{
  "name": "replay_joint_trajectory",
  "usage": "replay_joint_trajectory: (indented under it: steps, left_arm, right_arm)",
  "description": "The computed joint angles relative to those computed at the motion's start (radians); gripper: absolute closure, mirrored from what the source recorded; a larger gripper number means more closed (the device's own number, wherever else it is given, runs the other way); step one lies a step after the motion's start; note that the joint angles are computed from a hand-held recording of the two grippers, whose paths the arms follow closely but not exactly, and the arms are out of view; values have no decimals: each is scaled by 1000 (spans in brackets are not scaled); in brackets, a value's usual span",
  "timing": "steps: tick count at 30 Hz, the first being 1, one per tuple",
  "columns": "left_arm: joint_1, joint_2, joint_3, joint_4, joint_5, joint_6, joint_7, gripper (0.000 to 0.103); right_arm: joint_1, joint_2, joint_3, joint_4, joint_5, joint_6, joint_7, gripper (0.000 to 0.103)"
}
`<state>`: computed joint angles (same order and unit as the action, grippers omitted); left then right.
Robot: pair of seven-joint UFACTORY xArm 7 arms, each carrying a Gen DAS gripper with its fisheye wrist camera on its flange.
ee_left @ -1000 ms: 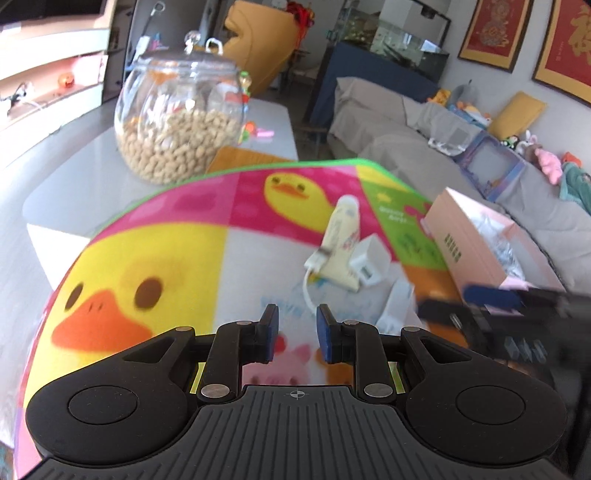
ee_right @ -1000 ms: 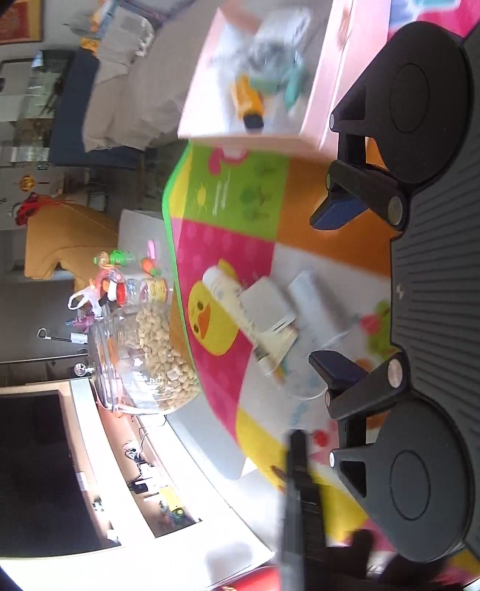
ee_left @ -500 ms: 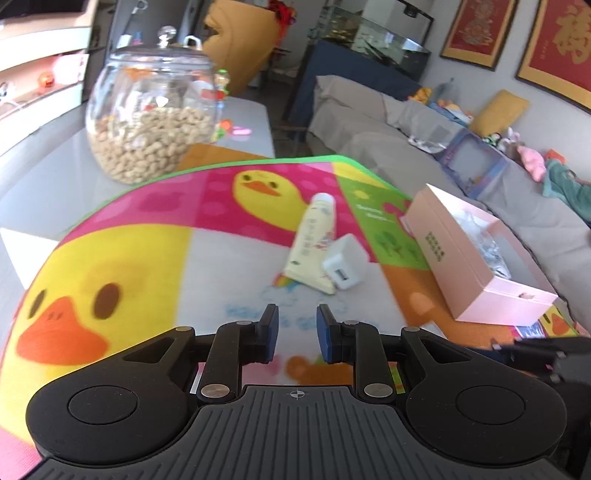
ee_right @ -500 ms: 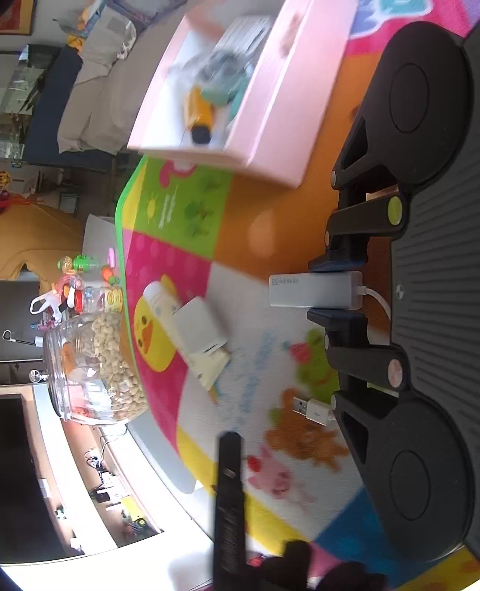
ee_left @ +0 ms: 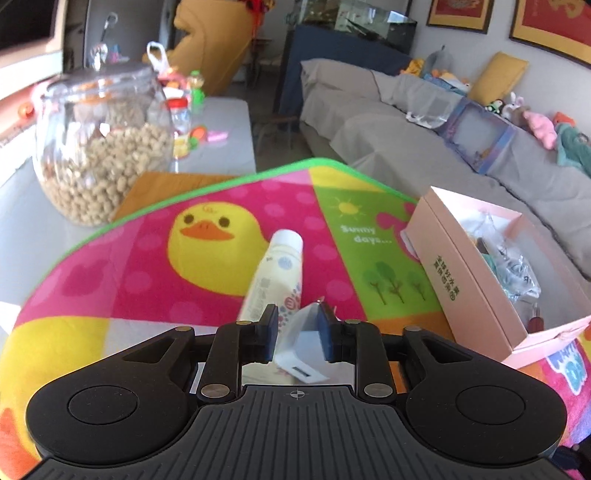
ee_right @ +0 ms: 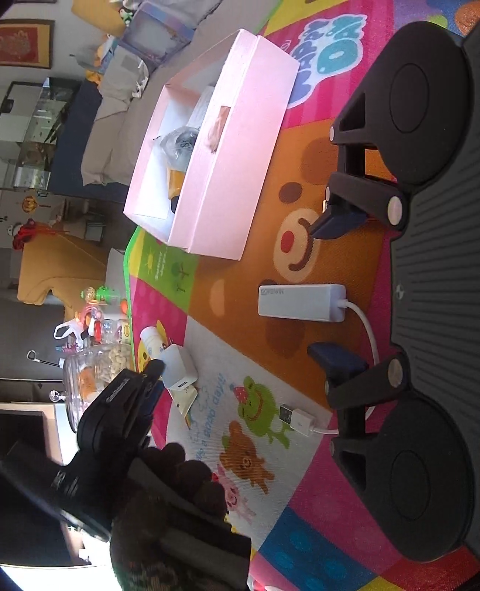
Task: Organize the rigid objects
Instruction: 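Grasp the white charger cube with the left gripper, then lift the charger cube toward the pink box with the left gripper while the right gripper lifts the USB adapter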
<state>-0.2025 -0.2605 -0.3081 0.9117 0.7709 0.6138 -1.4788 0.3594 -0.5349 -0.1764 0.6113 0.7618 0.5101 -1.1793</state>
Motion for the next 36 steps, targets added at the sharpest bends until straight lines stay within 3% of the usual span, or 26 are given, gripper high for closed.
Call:
replay_joint_trajectory:
  steps: [2, 11, 17, 21, 27, 36]
  left_arm:
    - [-2, 4, 10, -10, -17, -37, 2, 73]
    - [-35, -6, -6, -12, -43, -27, 112, 71]
    - [-29, 40, -16, 39, -22, 21, 57, 68]
    - [-67, 67, -1, 80, -44, 72, 133, 66]
    - [-114, 24, 5, 40, -100, 49, 224, 66]
    - [-149, -44, -80, 12, -119, 157, 246, 66]
  right_arm:
    - [0, 10, -6, 7, 10, 8, 7, 37]
    - [-31, 31, 3, 26, 53, 55, 4, 32]
    - [-39, 27, 14, 20, 57, 47, 2, 32]
    - [-40, 27, 13, 20, 59, 50, 3, 32]
    - [-41, 32, 8, 26, 69, 62, -2, 30]
    - [-50, 34, 16, 27, 75, 63, -7, 30]
